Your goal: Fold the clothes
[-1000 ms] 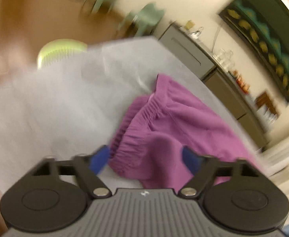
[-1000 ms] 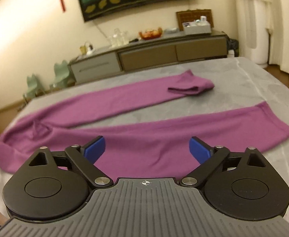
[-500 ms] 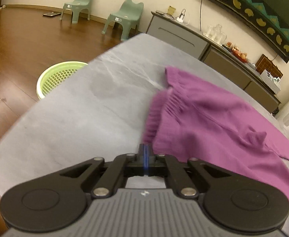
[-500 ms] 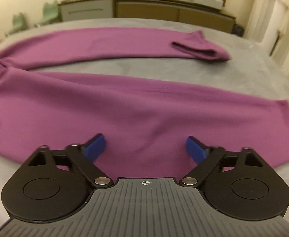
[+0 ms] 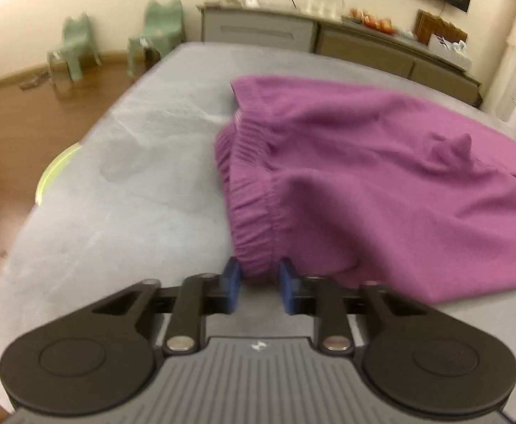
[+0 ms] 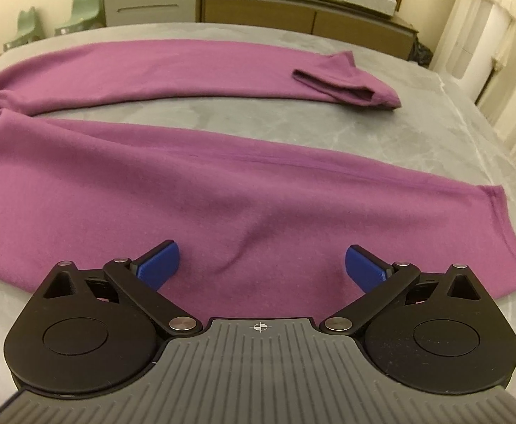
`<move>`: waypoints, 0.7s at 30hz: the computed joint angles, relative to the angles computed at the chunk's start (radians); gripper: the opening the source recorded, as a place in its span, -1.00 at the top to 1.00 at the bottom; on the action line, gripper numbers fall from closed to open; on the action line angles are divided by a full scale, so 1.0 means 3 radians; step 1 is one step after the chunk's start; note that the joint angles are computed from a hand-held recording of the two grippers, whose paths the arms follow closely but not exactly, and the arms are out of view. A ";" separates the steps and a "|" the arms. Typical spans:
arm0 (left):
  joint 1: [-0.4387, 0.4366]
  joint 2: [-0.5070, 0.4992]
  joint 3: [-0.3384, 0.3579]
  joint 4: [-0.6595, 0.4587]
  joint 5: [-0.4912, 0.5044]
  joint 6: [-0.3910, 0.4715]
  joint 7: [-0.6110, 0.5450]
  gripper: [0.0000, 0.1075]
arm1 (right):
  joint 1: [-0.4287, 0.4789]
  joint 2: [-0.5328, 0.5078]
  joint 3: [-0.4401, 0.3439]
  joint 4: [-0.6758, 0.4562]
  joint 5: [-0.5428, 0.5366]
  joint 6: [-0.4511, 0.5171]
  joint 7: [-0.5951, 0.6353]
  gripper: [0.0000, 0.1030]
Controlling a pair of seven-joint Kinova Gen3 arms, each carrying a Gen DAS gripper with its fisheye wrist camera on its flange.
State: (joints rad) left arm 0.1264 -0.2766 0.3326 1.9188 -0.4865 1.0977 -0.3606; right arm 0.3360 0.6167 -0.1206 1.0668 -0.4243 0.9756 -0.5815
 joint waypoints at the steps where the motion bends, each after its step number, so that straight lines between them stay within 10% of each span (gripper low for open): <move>1: 0.0081 -0.0096 -0.0152 -0.0022 0.0045 0.0000 -0.0070 0.90 | 0.0008 0.0063 0.0010 -0.0127 0.0005 0.0132 -0.0031 -0.97; 5: 0.0077 -0.0436 -0.0487 -0.0291 0.0251 0.0382 -0.0559 1.00 | 0.0045 0.0314 0.0017 -0.0644 0.0043 0.0624 -0.0086 -0.98; 12: -0.0247 -0.0098 -0.0097 -0.0566 0.0232 0.1168 -0.1045 0.72 | -0.0015 0.0384 0.0038 -0.0858 0.0156 0.0784 -0.0141 -0.97; 21: -0.0062 0.0283 0.0395 -0.0958 -0.0550 0.0540 -0.0153 -0.07 | -0.0039 0.0658 0.0021 -0.1577 0.0004 0.0407 -0.0642 -0.82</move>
State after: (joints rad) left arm 0.1079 -0.1916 0.4511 1.6315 -0.6514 1.2598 -0.4066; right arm 0.3243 0.8142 -0.1144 0.5936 -0.4231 1.0977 -0.7742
